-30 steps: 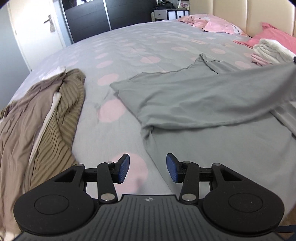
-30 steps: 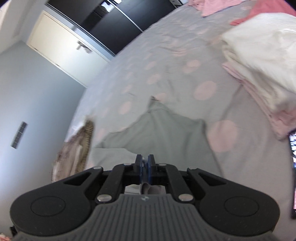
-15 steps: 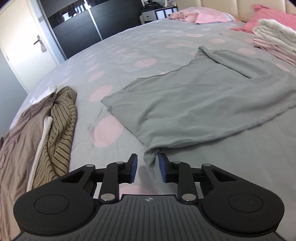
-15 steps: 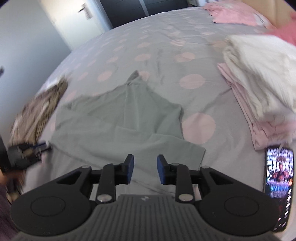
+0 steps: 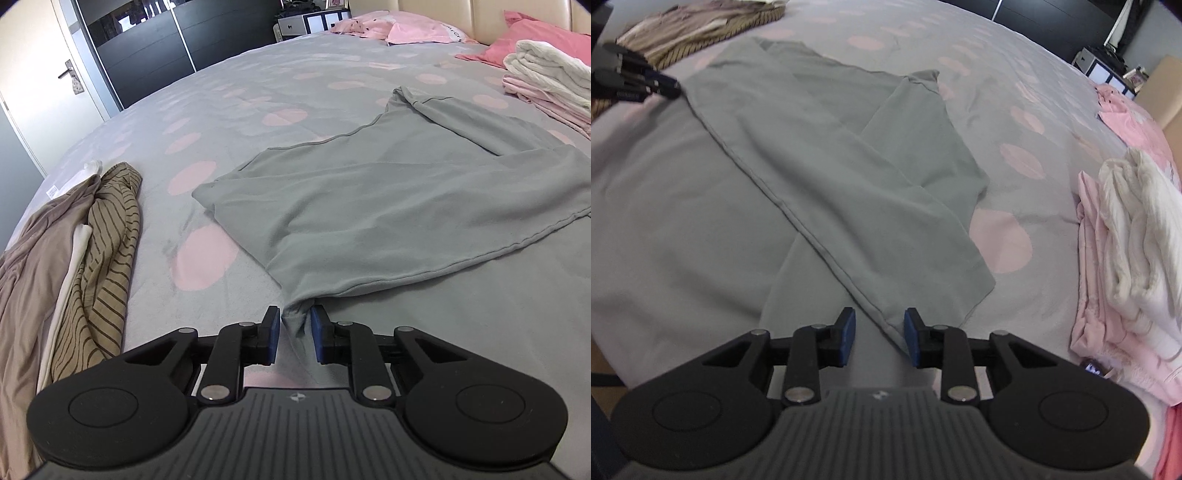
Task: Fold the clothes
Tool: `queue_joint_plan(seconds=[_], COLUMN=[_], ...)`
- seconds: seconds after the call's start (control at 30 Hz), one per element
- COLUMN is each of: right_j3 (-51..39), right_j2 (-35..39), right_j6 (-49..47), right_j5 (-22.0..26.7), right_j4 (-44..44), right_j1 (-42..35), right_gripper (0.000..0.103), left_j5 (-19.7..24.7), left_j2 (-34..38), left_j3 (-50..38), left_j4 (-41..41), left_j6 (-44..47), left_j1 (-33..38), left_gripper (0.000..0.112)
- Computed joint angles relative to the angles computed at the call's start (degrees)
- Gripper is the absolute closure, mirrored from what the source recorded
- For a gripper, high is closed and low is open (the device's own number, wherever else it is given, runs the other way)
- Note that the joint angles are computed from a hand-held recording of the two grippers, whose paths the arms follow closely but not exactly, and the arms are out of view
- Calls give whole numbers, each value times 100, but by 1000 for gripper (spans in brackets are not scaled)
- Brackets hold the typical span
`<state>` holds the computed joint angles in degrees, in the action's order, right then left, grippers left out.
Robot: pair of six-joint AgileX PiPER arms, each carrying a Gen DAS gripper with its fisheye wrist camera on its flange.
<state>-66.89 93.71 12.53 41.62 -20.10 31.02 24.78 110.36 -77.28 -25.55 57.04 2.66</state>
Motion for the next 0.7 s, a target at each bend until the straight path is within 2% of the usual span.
queue_joint_plan(seconds=[0.03,0.1,0.2,0.33,0.43,0.57,0.7], right_j3=[-20,-59,-131,-228,-374,-790,-1470], right_j2=[54,145,179,62,-173,-487,-555], right_j6=[29,39,10,-19,-338,-1042,-1874], right_j5=[9,0,11,101,254,751,1661], right_j4=[-104,-214,-230,-214,75,952,1944], right_j1=[17,15,16,65,42,-65,52], right_gripper=[72,84,94,97,97,98,98], left_j5=[10,0,28,65,371,754,1106], left_j2=[20,45,71,63,113,218,361], left_j3=[-18,-40,-85,-148,-382,-714,-995], left_j4=[1,-1,0,251,260,-98,-509], left_j6=[-8,-1,39,-173,-439,-595,-711], left_j1=[2,-6,-17,-77,-11,242,493], left_gripper=[96,96,96,105,106,107,107])
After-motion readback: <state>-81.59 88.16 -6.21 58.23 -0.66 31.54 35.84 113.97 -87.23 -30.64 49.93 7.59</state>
